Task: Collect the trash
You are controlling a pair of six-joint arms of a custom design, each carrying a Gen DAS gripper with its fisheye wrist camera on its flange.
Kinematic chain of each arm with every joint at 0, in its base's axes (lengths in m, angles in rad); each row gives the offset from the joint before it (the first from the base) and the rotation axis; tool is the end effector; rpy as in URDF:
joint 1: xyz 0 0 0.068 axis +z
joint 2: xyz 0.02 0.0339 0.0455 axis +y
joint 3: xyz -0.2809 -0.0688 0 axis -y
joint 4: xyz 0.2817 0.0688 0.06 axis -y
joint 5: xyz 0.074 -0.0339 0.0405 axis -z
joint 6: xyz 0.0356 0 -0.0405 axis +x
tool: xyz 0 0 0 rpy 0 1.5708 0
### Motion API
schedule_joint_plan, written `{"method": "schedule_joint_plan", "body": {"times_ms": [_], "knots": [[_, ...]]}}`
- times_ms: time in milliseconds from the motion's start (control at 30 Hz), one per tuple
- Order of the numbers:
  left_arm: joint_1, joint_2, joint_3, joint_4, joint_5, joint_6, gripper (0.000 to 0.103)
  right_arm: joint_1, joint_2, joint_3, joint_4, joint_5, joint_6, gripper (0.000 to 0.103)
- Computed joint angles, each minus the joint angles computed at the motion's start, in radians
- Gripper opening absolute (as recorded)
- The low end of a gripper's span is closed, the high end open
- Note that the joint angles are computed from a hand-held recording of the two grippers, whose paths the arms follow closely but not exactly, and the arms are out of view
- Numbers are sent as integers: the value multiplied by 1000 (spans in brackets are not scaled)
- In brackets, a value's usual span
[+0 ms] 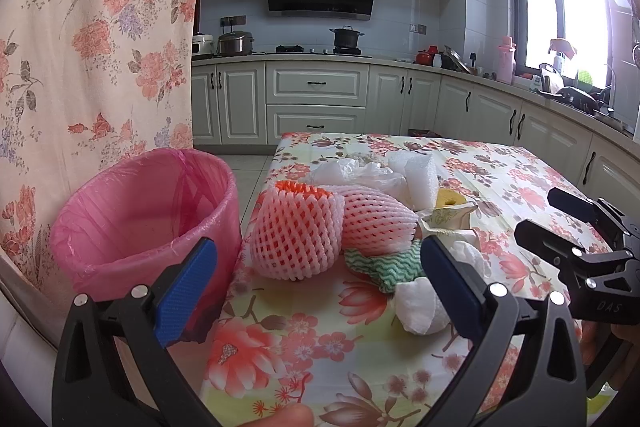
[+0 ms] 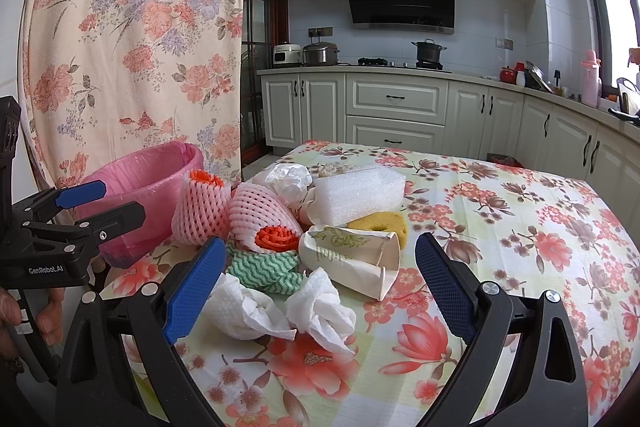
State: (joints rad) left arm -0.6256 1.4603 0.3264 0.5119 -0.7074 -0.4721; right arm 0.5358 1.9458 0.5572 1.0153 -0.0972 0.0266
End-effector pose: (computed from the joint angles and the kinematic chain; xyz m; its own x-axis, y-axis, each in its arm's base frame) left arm 0.2119 -0.1245 0.1040 -0.4284 -0.1170 -0.8960 -0.1997 0.9793 -0.0324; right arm 0.2861 0.1739 0.0688 -0.3291 -0.1646 -0.9299 -0.5773 0.8143 0.0601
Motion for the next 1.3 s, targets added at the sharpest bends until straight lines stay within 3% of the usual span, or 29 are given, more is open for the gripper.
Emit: {"method": "schedule_joint_plan", "body": {"times_ms": [1300], "knots": [[2, -26, 4, -29, -4, 5, 98, 4, 8, 2, 3, 3, 4, 89]]}}
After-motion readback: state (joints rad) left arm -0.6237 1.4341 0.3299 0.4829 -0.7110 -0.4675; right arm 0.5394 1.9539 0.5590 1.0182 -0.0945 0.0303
